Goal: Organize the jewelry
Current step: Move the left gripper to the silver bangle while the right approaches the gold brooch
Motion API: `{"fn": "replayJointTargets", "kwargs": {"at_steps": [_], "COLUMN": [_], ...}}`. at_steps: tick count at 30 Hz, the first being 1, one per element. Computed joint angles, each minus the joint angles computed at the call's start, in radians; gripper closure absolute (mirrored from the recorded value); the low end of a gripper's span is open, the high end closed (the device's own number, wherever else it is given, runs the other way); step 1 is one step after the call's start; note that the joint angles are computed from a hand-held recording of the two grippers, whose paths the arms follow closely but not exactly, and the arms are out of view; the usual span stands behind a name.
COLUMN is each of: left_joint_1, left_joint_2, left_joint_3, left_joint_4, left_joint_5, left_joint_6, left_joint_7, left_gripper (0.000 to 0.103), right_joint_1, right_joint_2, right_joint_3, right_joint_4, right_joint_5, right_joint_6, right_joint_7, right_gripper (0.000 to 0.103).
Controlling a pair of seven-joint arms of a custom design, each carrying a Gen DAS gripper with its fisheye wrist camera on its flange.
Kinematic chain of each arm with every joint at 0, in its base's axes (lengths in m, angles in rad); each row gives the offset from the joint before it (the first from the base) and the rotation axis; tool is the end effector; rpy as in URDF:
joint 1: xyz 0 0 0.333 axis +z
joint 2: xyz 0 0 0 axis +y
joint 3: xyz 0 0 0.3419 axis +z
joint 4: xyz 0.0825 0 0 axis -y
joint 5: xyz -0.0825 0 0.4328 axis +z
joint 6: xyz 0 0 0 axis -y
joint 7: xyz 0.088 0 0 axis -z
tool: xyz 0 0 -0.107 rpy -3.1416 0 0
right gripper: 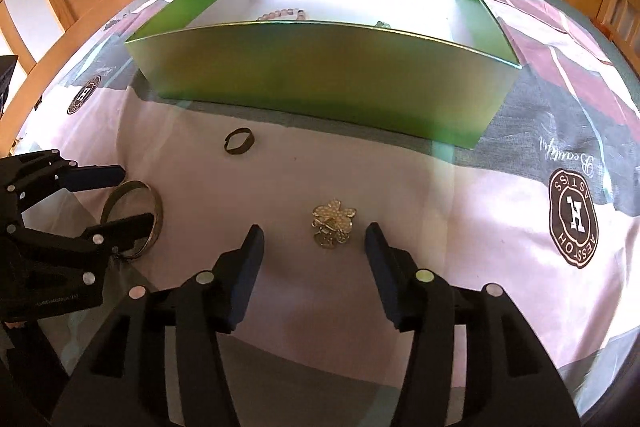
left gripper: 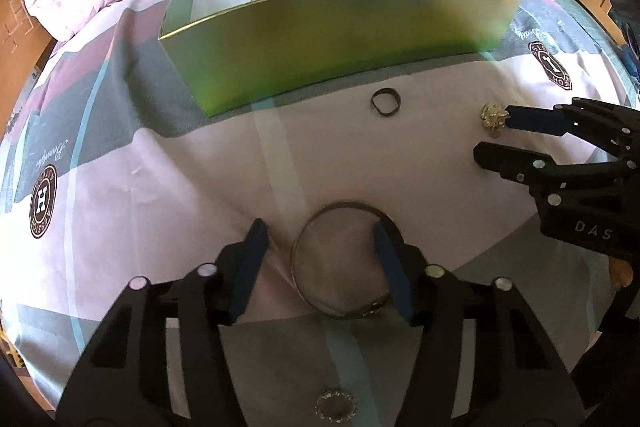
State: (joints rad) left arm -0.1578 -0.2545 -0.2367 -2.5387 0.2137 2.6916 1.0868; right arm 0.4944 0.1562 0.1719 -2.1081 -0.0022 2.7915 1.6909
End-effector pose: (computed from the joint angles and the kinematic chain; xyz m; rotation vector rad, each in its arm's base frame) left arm 0.4573 -0.1980 0.3960 -1.8881 2.0645 -0.4339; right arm 0.5128 0.3994 0.3979 -2.2898 1.2989 -0.2427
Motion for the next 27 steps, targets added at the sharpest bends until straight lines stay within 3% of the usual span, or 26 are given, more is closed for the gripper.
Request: {"fn": "replayJointTargets", "kwargs": {"at_steps": [11,14,23,27], "left_joint_1": [-0.006,0.003,-0.013,-0.039], "left_joint_2": [-0.006,-0.038,-0.106,-0.089], "left_joint_3": [0.006,0.014,0.091,0.061], "left_joint_4": [0.005,-0.006,-0.045,-0.038], "left_joint_5": [-0.026,-0.029,-0.210,-0.226], "left_joint_6": [-0.017,-0.013,0.006,-0.006], "left_joint_7": [0.013,0.010,0.104,0.170], "left_gripper": [0.042,0.039,0.031,0.025], "right_joint_1": [0.011,0.029,-0.002,0.006], "right_joint_2": [0.007,-0.008,-0.024,-0.022], "right_joint_3": [-0.003,-0.038,-0.029,-0.028], "right_joint_4": [0.003,-0.016,-0.023,-0.016], "right_joint_5": [-0.025,-0.107,-0.097,-0.136], "right_joint_6": [0.012,0.045,0.042,0.031], "right_joint_7": [0.031,0.144,0.179,0.186], "right_gripper": [0.044,0.044,0.044,0.044]}}
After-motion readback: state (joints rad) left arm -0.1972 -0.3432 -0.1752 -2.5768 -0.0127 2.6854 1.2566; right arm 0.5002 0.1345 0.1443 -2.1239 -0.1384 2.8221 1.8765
